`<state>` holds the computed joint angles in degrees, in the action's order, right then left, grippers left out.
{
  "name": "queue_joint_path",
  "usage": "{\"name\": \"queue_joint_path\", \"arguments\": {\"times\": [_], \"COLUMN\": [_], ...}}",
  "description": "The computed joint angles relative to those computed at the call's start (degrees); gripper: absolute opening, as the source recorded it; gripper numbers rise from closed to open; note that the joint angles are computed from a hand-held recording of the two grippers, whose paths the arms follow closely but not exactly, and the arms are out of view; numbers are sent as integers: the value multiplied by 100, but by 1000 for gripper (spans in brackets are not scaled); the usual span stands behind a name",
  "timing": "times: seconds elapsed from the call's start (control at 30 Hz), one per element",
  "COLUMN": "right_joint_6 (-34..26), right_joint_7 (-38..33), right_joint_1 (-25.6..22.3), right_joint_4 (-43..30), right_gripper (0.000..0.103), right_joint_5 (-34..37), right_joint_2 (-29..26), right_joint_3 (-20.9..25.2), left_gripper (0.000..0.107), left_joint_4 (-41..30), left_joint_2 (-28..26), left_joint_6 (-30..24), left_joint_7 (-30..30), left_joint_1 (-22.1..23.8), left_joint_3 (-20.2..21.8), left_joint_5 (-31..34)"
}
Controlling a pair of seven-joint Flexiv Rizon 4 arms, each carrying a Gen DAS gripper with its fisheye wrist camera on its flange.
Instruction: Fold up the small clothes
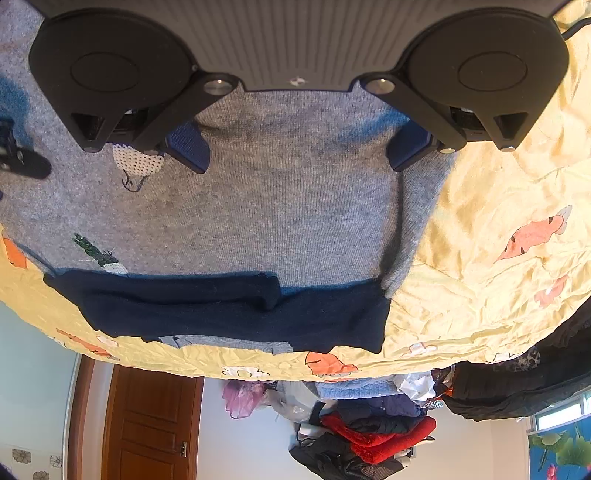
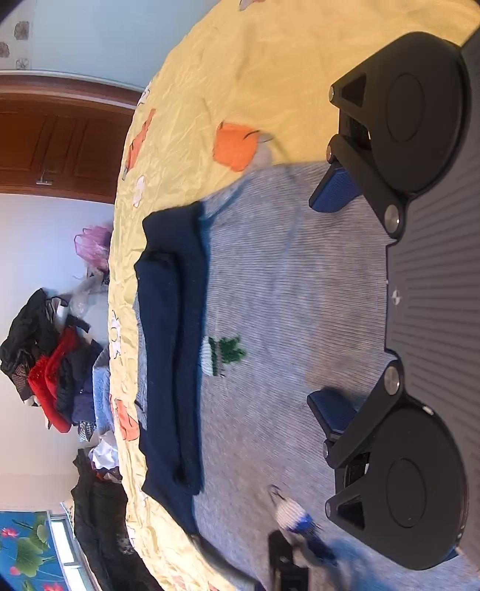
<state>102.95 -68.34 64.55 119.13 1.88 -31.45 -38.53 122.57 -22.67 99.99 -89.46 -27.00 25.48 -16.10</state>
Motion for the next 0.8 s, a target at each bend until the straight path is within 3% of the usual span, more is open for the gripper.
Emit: {"name": "queue_joint_path", "arguments": {"times": [0.27, 0.4, 0.67, 0.8], "right_joint_6": [-2, 1, 1, 1], "right_joint_7": [31, 39, 41, 45], "right_joint_1": [17, 19, 19, 24], "right_joint_4": [6, 6, 7, 7], "right_gripper": [103, 103, 103, 103], "right_joint_5": [28, 22, 19, 21], "right_joint_2": [0, -4, -4, -4], "right_joint_3": [-7, -11, -11, -17], "left_gripper": [103, 103, 103, 103], "left_joint_4": [109, 491, 787, 875], "left_joint_2": [120, 392, 319, 310], "left_joint_6": [-523, -289, -255, -89], "left_joint_7": [-523, -815, -1442, -1267], "left_joint_1": [-1263, -1356, -2802, -2785], "left_joint_3": [1311, 1383, 2707, 2607], "left_joint_5": [380, 737, 818, 600]}}
